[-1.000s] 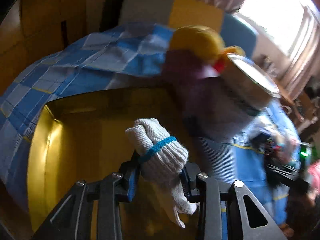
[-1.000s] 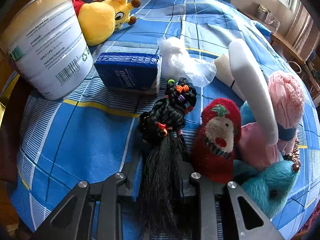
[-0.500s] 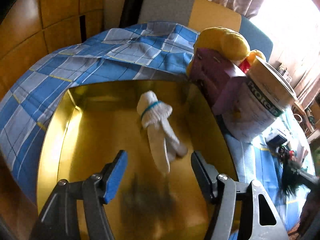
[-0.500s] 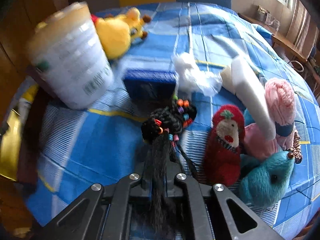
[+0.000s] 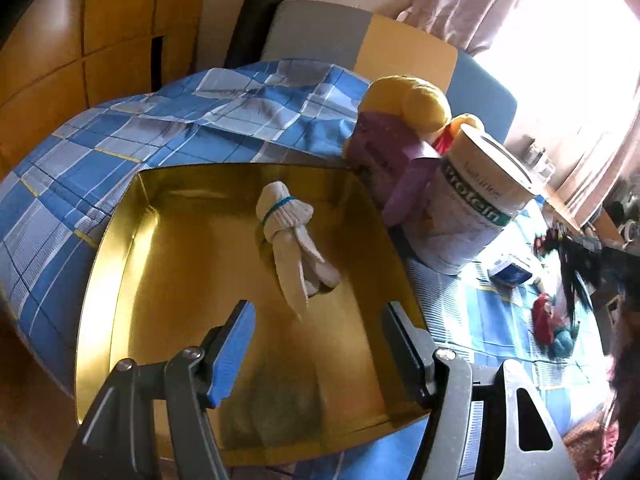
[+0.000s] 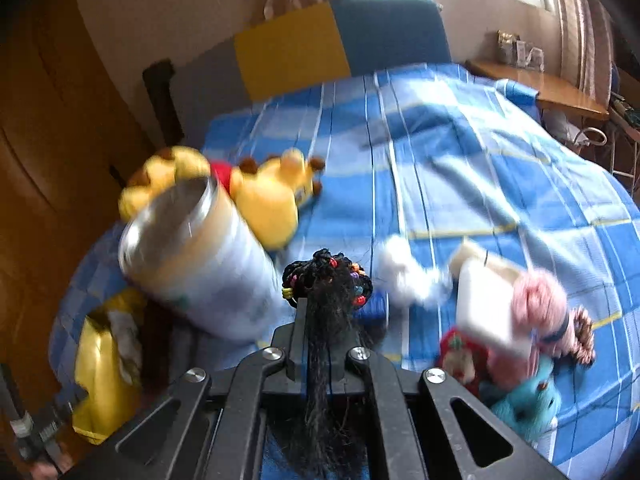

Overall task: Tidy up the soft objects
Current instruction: 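Carry the sock to the gold tray and release it with the left gripper, then carry the black-haired doll to the gold tray and release it with the right gripper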

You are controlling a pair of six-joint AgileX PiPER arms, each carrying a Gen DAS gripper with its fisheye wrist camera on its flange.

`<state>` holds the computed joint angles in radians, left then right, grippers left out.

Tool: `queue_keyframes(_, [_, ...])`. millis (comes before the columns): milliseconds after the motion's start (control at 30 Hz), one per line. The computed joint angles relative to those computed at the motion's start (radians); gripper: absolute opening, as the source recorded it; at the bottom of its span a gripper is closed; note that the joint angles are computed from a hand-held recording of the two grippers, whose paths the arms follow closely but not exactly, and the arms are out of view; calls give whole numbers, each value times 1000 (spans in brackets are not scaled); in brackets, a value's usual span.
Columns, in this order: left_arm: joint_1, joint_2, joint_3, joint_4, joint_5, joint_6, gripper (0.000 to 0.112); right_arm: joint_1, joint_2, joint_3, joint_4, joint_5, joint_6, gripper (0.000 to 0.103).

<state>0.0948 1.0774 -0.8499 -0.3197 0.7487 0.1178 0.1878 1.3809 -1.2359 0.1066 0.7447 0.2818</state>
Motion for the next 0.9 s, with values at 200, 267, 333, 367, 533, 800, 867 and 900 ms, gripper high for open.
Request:
queue_keyframes(200, [24, -51, 10, -29, 19, 44, 69, 28, 151, -319, -100, 93, 95, 3])
queue_keyframes(267, [27, -65, 14, -22, 24, 39, 69, 59, 220, -453, -119, 131, 106, 3])
queue_keyframes(333, [34, -74, 17, -15, 24, 36, 69, 105, 279, -562, -135, 156, 109, 3])
queue_keyframes(367, [39, -80, 19, -11, 25, 33, 69, 133, 307, -614, -135, 162, 104, 3])
queue_keyframes(533, [90, -126, 29, -18, 31, 56, 69, 284, 420, -821, -85, 152, 15, 3])
queue_keyframes(800, [241, -183, 67, -77, 61, 157, 70, 521, 455, -743, -54, 113, -23, 3])
queue_keyframes(867, [266, -173, 70, -87, 73, 166, 70, 556, 478, -700, -38, 99, -5, 3])
queue_keyframes(900, [273, -168, 68, -79, 76, 158, 70, 568, 487, -684, -40, 94, 9, 3])
